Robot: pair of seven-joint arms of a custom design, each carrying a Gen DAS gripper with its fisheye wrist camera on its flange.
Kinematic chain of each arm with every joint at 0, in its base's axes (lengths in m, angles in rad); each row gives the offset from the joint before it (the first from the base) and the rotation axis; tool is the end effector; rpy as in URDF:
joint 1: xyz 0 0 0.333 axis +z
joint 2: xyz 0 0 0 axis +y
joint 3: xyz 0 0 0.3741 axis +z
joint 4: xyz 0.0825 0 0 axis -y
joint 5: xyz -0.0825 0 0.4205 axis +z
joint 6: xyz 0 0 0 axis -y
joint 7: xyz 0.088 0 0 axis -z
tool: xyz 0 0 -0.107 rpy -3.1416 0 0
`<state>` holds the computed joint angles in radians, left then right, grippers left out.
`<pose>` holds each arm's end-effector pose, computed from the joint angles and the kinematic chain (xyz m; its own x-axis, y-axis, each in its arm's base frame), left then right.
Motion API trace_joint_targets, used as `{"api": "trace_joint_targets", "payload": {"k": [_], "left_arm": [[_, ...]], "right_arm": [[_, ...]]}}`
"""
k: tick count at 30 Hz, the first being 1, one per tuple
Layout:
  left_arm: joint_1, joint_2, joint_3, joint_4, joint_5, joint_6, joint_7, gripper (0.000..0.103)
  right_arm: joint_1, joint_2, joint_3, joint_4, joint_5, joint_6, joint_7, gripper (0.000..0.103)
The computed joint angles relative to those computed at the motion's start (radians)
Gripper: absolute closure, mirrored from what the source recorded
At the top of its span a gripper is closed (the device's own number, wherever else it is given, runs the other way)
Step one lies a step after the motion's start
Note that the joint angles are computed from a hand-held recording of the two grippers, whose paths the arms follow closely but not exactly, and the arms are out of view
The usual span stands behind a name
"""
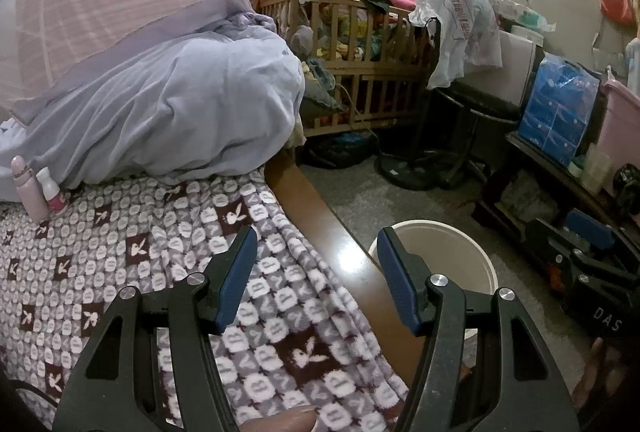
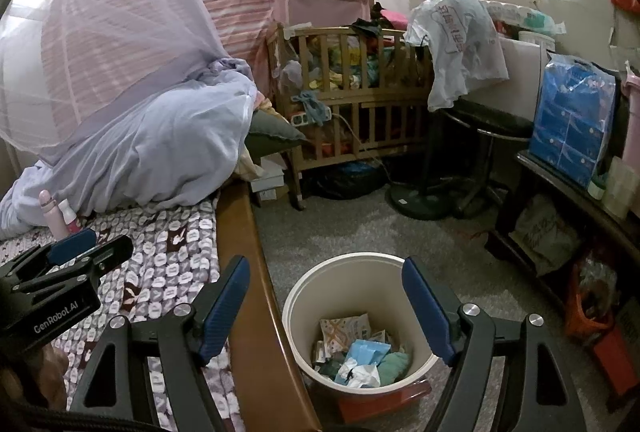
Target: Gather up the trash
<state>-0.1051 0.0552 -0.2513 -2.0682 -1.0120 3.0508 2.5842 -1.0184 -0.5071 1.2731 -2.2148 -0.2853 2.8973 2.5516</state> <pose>0.6080 -0.1527 0.5267 -0.4085 -0.9111 0.0543 -0.5312 0.1889 -0.8259 0.5281 0.2507 0.5493 -0.2651 -0.9630 -0.0484 -0.5194 0.1849 -0.8343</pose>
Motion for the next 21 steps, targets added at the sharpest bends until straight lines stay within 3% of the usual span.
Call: {"api": "trace_joint_targets", "payload": {"k": [21], "left_arm": [[0.007, 0.007, -0.003, 0.004, -0.017, -0.006, 0.034, 0.042]], "right_arm": [[0.018, 0.016, -0.019, -0.012, -0.027, -0.003, 0.019, 0.026]]}}
